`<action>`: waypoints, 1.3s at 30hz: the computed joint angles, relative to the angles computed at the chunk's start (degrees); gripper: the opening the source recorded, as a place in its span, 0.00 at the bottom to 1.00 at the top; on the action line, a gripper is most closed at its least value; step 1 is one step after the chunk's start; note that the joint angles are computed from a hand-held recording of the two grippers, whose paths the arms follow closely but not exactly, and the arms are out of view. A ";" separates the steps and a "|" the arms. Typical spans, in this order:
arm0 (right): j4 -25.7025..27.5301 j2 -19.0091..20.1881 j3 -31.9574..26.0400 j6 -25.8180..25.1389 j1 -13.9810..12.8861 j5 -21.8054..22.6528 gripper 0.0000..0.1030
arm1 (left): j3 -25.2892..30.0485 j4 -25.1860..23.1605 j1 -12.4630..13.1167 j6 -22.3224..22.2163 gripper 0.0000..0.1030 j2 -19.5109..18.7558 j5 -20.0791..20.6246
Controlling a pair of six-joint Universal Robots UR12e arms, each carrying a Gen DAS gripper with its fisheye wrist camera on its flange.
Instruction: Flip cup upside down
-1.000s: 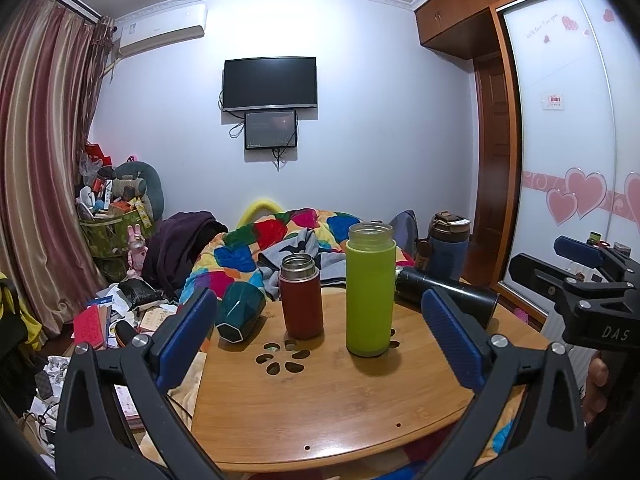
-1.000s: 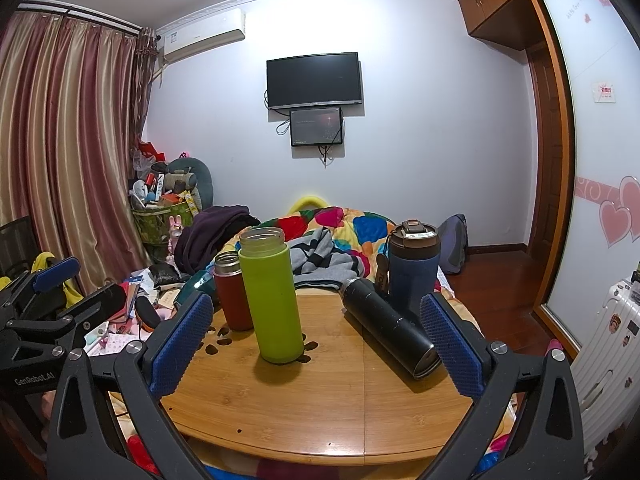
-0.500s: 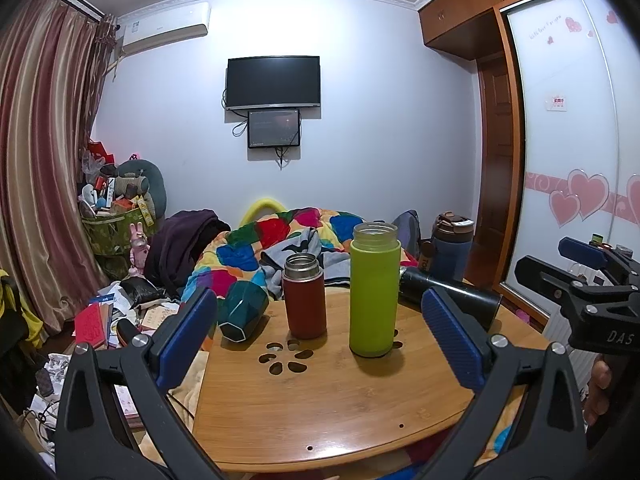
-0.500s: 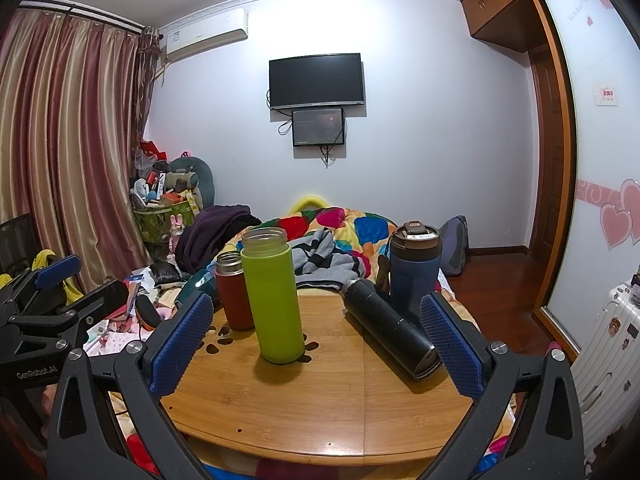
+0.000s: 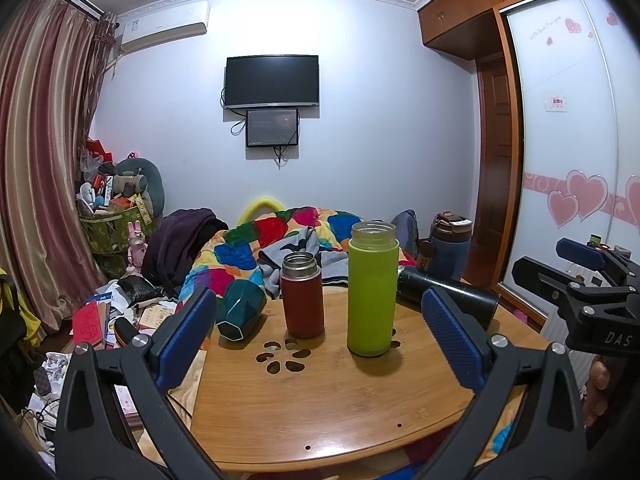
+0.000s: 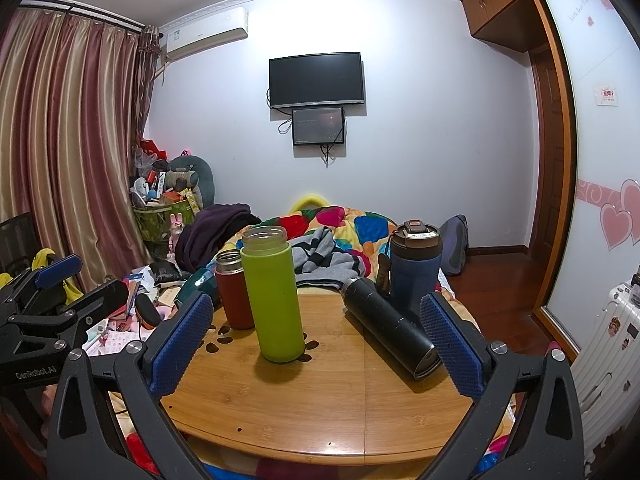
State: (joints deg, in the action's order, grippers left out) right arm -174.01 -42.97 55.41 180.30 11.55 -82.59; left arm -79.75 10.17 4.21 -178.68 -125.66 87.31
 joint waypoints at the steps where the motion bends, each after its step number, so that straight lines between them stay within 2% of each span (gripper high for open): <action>1: -0.01 -0.01 0.02 -0.02 0.00 -0.03 1.00 | -0.01 0.01 0.01 -0.02 1.00 0.00 -0.03; 17: 0.66 0.50 -0.51 0.47 -0.38 0.46 1.00 | 0.61 -1.30 -0.07 0.77 1.00 -0.39 -0.78; 20: 1.26 0.81 -0.98 0.60 -0.51 0.23 1.00 | 1.37 -2.51 0.04 1.03 1.00 -0.73 -1.99; 22: 1.69 1.06 -1.28 0.72 -0.64 0.07 1.00 | 2.40 -3.50 0.30 0.81 1.00 -1.34 -4.33; 25: 2.52 1.60 -1.85 1.02 -0.81 -0.86 1.00 | 4.73 -5.00 0.73 -0.38 1.00 -2.86 -8.43; 27: 3.49 2.10 -2.43 1.05 -0.91 -2.08 1.00 | 6.74 -7.54 0.61 -0.24 1.00 -3.95 -9.10; 31: 5.91 3.01 -3.56 1.62 -1.31 -3.10 1.00 | 12.02 -12.72 -0.53 2.00 1.00 -7.09 -5.74; 34: 7.48 3.66 -4.31 2.16 -1.64 -3.34 1.00 | 16.11 -15.99 -1.03 5.35 1.00 -9.81 -5.78; 37: 9.54 4.27 -5.21 2.52 -1.86 -3.53 1.00 | 19.57 -16.97 -1.49 7.83 1.00 -12.42 -6.14; 39: 10.92 4.70 -5.79 2.56 -1.98 -3.52 1.00 | 21.39 -17.10 -1.67 7.95 1.00 -13.76 -6.11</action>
